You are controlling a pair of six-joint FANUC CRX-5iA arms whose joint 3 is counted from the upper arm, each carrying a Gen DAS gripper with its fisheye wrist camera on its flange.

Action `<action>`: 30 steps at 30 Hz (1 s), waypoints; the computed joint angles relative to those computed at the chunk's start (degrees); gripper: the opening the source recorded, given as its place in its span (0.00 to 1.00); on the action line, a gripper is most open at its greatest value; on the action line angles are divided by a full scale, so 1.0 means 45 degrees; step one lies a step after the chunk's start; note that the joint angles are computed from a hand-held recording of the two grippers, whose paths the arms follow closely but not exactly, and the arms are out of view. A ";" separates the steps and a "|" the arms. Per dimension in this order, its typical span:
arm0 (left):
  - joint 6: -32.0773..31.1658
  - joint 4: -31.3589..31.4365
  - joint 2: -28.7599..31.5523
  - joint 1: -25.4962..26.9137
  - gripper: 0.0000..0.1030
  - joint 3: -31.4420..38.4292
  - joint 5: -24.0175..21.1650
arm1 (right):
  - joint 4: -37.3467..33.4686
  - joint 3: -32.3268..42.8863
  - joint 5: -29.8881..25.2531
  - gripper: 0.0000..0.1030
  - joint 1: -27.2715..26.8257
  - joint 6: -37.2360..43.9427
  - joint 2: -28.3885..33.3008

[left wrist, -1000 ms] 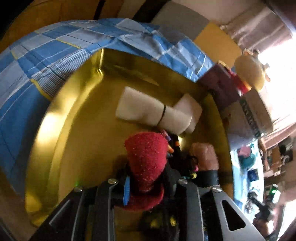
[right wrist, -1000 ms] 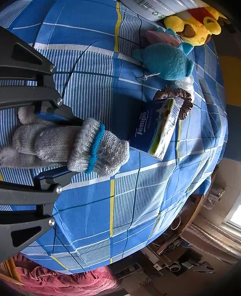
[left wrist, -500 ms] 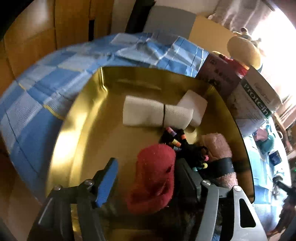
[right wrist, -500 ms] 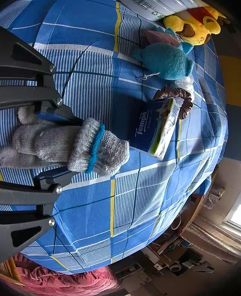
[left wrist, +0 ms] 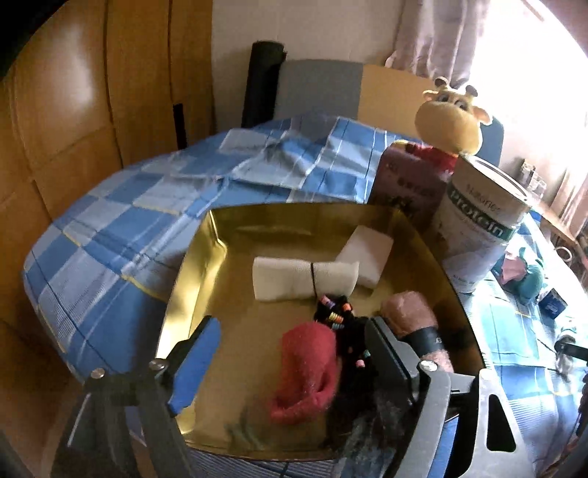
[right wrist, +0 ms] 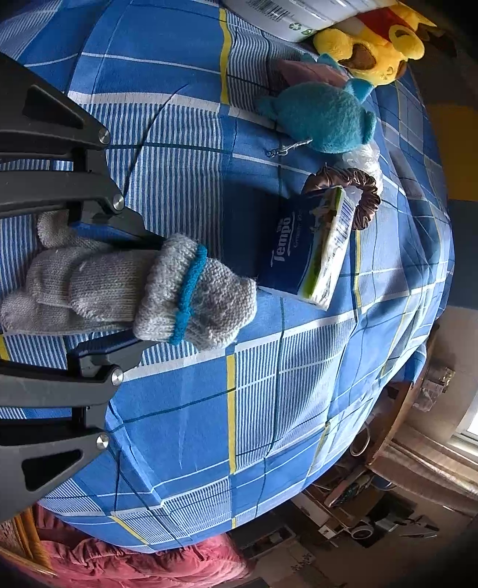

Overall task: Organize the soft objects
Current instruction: 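Carry the red mitten into the gold tray and open the left gripper, then carry the grey knitted mitten into the gold tray and open the right gripper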

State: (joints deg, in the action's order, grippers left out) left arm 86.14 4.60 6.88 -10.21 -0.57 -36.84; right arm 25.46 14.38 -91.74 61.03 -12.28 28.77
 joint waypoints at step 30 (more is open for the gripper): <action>-0.3071 0.3659 0.0042 0.0634 0.96 -0.1201 0.0795 | 0.0845 0.0103 -0.0832 0.36 -0.0065 -0.1595 -0.0570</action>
